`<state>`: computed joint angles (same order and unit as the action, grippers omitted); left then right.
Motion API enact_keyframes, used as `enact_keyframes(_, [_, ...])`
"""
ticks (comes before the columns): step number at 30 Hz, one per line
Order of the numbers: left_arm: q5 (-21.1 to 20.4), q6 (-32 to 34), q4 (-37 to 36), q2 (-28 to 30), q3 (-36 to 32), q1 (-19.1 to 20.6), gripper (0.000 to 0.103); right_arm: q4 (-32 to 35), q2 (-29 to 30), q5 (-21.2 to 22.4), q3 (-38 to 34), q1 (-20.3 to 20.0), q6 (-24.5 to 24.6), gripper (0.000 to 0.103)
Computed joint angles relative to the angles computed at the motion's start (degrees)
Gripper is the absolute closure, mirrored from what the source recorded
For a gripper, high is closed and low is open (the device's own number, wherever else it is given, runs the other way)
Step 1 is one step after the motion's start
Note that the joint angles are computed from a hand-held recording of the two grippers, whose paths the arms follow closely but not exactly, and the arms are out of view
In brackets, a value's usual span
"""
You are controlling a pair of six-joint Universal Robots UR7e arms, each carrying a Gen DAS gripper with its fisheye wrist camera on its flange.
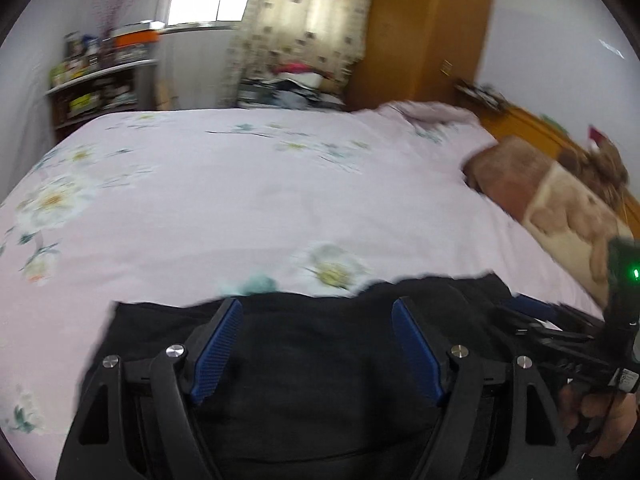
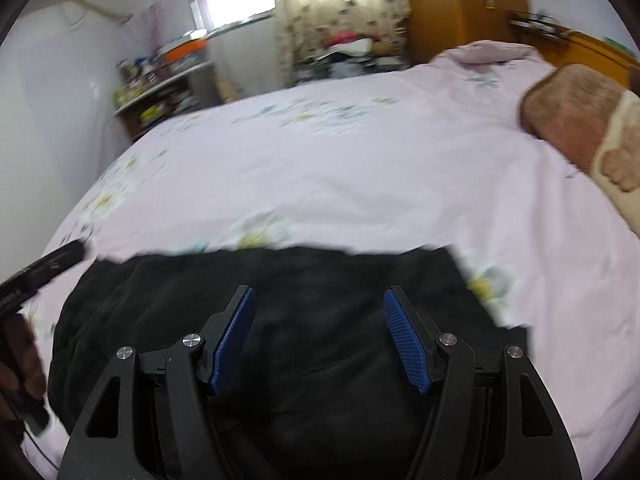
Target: Fold large clothes
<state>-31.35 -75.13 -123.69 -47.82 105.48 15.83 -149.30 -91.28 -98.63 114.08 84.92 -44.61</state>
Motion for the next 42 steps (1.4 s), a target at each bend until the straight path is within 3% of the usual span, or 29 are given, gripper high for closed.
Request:
enact_keyframes(2, [-2.4, 3.7, -2.5, 3.5, -1.9, 1.8, 0.024, -2.0, 1.9, -2.4, 1.1, 0.2, -0.6, 0.037])
enact_keyframes(4, [-4.9, 2.4, -1.2, 5.3, -2.6, 4.1, 0.024, -3.5, 3.7, -3.3, 0.9, -0.5, -0.4, 0.037])
enact_keyframes(8, [-4.5, 3.2, -8.0, 5.8, 0.3, 5.4, 0.024, -3.5, 6.1, -1.5, -0.2, -3.1, 0.1, 0.037])
enact_keyframes(13, [-2.6, 2.5, -5.6, 7.3, -0.4, 5.4, 0.024, -9.0, 7.3, -1.3, 2.1, -3.9, -2.7, 0.037])
enact_keyframes(17, [-4.3, 1.4, -1.8, 6.7, -2.0, 5.4, 0.024, -8.1, 7.2, -1.4, 1.5, -3.8, -2.3, 0.037])
enact_keyframes(19, [-5.5, 0.6, 0.7, 5.0, -2.8, 4.8, 0.029, -5.5, 6.1, -2.4, 0.6, -3.0, -1.7, 0.037])
enact_keyframes(21, [-3.2, -0.6, 2.0, 1.6, -0.6, 2.2, 0.029, -4.7, 3.1, -0.6, 0.7, -2.8, -2.3, 0.037])
enact_keyframes(24, [0.8, -9.4, 14.5, -4.0, 2.6, -1.5, 0.029, -5.2, -0.3, 1.9, 0.5, -4.5, -3.7, 0.037])
enact_keyframes(28, [-2.4, -24.6, 28.0, -10.4, 7.4, -2.2, 0.029, -8.2, -0.5, -0.6, 0.1, -7.9, -3.6, 0.037])
enact_keyframes(32, [-2.7, -28.5, 21.5, -14.1, 14.7, -1.6, 0.026, -9.4, 0.6, 0.9, 0.1, -11.3, -2.8, 0.037])
enact_keyframes(42, [-0.9, -28.0, 20.1, -11.1, 14.3, 0.5, 0.024, -13.0, 2.1, 3.4, 1.1, -13.3, -3.4, 0.037])
